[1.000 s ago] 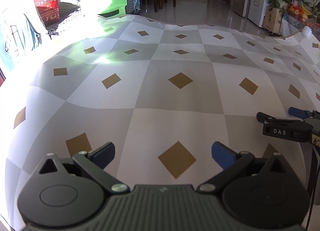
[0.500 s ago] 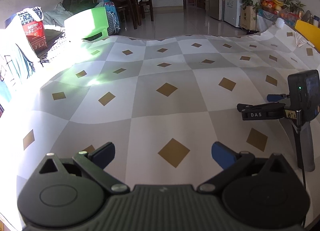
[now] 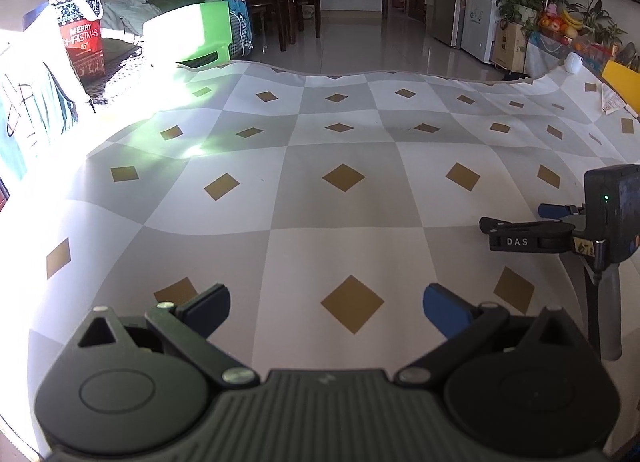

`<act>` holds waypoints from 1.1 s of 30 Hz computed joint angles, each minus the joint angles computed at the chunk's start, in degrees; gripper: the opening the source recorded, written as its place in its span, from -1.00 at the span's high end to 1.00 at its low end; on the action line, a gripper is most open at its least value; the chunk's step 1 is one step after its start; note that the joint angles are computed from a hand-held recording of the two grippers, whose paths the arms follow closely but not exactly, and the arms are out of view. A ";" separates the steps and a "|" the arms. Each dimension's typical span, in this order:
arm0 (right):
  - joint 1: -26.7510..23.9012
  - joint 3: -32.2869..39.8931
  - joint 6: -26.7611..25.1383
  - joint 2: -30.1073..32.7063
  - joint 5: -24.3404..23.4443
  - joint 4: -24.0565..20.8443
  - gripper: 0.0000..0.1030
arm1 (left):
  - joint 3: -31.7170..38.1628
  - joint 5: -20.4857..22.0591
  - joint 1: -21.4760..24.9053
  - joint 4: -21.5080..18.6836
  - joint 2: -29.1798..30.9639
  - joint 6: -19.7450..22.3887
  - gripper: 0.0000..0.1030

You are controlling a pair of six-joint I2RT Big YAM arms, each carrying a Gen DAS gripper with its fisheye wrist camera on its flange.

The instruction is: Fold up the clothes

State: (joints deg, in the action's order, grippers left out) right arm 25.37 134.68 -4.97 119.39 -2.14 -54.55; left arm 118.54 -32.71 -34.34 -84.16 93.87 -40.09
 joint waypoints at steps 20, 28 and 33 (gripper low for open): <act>-0.01 0.00 0.00 0.00 0.00 0.00 -1.00 | -3.94 -1.19 -5.03 1.63 -3.18 0.16 -1.00; -0.01 0.00 0.00 0.00 0.00 0.00 -1.00 | -2.42 0.23 -4.59 2.97 -2.43 0.50 -1.00; -0.01 0.00 0.00 0.00 0.00 0.00 -1.00 | -0.08 -1.89 -5.59 2.28 -0.75 3.01 -1.00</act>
State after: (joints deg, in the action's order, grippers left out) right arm 25.37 134.68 -4.98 119.39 -2.14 -54.56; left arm 118.46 -34.60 -39.93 -81.88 93.12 -37.08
